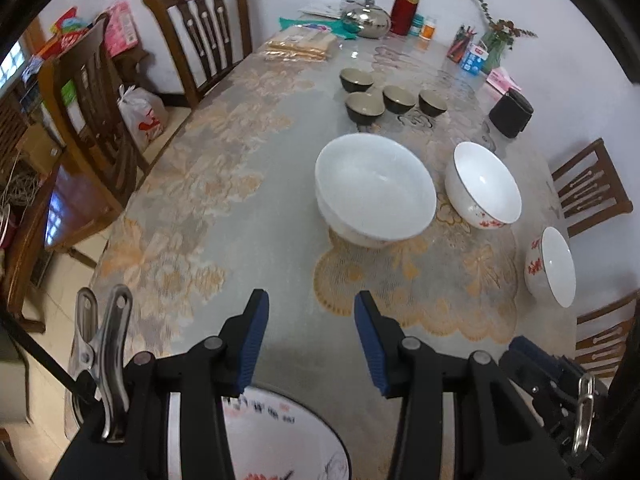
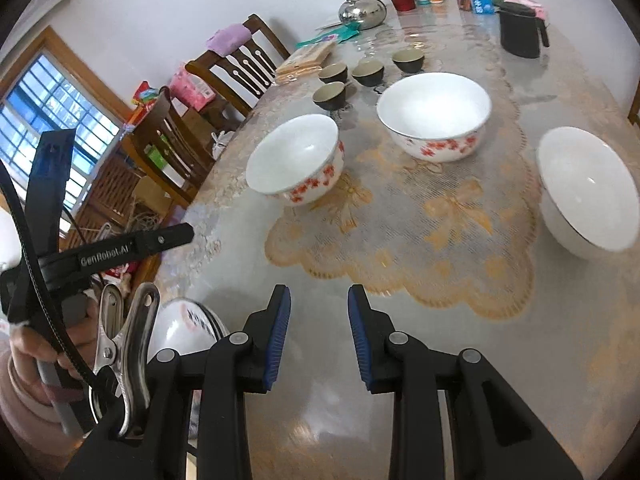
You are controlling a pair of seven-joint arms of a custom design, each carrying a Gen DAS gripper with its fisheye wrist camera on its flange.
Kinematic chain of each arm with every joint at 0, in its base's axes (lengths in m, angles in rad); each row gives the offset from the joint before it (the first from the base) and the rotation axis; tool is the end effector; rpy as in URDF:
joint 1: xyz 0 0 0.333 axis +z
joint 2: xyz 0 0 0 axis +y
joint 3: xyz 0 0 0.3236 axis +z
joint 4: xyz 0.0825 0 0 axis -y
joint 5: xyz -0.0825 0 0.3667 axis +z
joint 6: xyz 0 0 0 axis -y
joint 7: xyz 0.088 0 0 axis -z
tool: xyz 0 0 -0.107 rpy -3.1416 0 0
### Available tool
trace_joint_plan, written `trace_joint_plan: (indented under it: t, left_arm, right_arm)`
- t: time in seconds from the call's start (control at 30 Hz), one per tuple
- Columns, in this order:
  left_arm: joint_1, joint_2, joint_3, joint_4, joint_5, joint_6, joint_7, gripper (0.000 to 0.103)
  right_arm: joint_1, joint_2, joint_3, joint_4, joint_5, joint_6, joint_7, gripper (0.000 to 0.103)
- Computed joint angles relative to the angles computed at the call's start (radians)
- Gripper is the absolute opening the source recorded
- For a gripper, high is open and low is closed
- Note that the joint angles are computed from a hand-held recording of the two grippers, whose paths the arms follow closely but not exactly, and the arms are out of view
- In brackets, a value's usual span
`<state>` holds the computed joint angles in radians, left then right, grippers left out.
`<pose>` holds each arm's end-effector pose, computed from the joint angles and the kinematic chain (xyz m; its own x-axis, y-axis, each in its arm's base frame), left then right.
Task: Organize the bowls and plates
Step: 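Reach the right tool to a red-flowered white bowl and grip its rim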
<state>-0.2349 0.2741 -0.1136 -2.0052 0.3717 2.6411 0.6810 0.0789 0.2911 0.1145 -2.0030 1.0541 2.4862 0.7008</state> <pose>0.5791 -0.2162 0.3773 0.2346 -0.9677 0.0925 -0.8841 -0.2520 -0.3935 0.5967 0.1093 0.3494 0.3294 -0.7805 -0.5313 -0.9000 -0.0894 -0.4266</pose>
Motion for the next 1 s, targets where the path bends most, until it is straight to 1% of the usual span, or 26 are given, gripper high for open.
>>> trace_joint_plan:
  t: [0.07,0.17,0.27,0.4,0.53,0.77,0.87,0.93,1.0]
  left_arm:
    - [0.005,0.028,0.000,0.039,-0.001,-0.010,0.029,0.046]
    - [0.011,0.068,0.007,0.092,-0.009,-0.009,0.061,0.046]
    - [0.014,0.112,0.016,0.146,-0.019,-0.011,0.092,0.046]
    - [0.015,0.178,0.027,0.228,-0.030,-0.035,0.139,0.046]
    - [0.017,0.245,0.039,0.308,-0.045,-0.057,0.182,0.046]
    - [0.043,0.351,0.027,0.425,-0.117,-0.079,0.284,0.046]
    - [0.044,0.385,0.028,0.460,-0.136,-0.082,0.321,0.046]
    - [0.047,0.407,0.025,0.488,-0.153,-0.090,0.344,0.046]
    - [0.050,0.427,0.022,0.509,-0.169,-0.092,0.366,0.046]
  right_arm:
    - [0.015,0.026,-0.001,0.032,-0.021,0.026,0.048,0.031]
    - [0.012,0.068,0.008,0.087,-0.036,0.006,0.121,0.031]
    - [0.022,0.107,0.016,0.140,-0.081,0.021,0.184,0.031]
    - [0.016,0.154,0.038,0.202,-0.112,0.024,0.249,0.031]
    - [0.027,0.220,0.049,0.287,-0.176,0.036,0.330,0.031]
    - [0.037,0.330,0.064,0.419,-0.304,0.033,0.462,0.031]
    - [0.032,0.377,0.077,0.471,-0.346,0.021,0.504,0.031]
    - [0.013,0.400,0.103,0.491,-0.338,0.026,0.493,0.031]
    - [0.016,0.422,0.104,0.519,-0.357,0.020,0.511,0.031]
